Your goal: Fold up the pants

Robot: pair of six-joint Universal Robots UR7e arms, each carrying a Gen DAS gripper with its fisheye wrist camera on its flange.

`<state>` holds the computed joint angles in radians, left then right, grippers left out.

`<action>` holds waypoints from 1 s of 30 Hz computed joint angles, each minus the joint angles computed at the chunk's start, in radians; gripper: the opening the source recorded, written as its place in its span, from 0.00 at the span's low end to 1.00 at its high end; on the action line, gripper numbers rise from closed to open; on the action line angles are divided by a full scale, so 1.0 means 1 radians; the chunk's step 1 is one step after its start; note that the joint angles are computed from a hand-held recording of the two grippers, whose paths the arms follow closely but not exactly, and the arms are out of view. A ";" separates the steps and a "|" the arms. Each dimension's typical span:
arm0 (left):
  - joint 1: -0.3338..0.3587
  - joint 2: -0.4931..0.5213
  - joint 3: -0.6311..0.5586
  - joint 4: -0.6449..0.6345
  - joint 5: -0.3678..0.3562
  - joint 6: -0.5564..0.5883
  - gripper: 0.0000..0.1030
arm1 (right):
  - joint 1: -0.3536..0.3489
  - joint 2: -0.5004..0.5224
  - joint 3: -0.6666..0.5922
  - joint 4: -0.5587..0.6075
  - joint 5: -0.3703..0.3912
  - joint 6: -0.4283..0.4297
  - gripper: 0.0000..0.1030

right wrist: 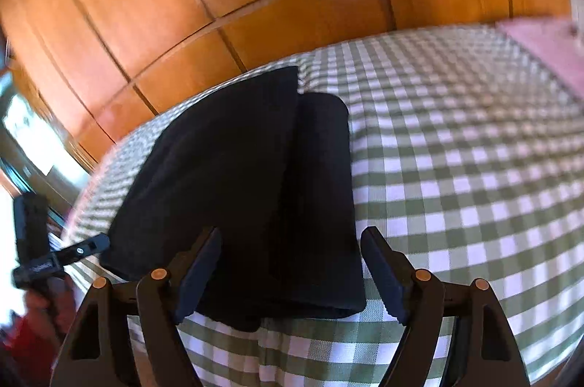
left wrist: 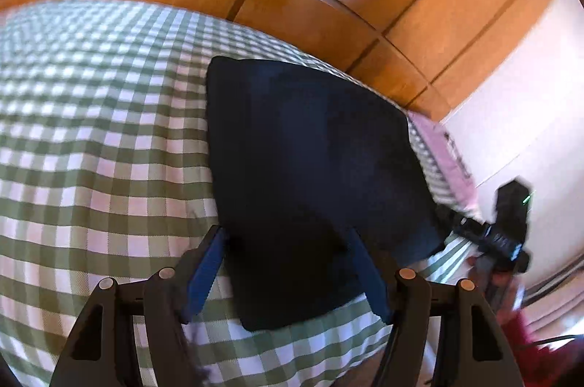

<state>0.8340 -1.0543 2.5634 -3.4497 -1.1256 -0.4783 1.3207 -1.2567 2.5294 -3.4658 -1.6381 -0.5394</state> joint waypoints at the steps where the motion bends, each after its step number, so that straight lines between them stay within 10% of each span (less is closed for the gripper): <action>1: 0.027 -0.007 -0.010 0.009 -0.033 -0.002 0.67 | -0.018 -0.016 -0.011 0.051 0.025 0.020 0.77; 12: 0.246 0.062 -0.128 0.028 -0.363 0.031 0.66 | -0.128 -0.029 -0.089 0.292 0.228 0.102 0.75; 24: 0.239 0.068 -0.167 0.122 -0.384 0.114 0.66 | -0.113 -0.020 -0.145 0.422 0.226 0.027 0.74; 30: 0.203 0.104 -0.184 0.111 -0.321 0.148 0.68 | -0.066 0.052 -0.150 0.309 0.168 0.014 0.74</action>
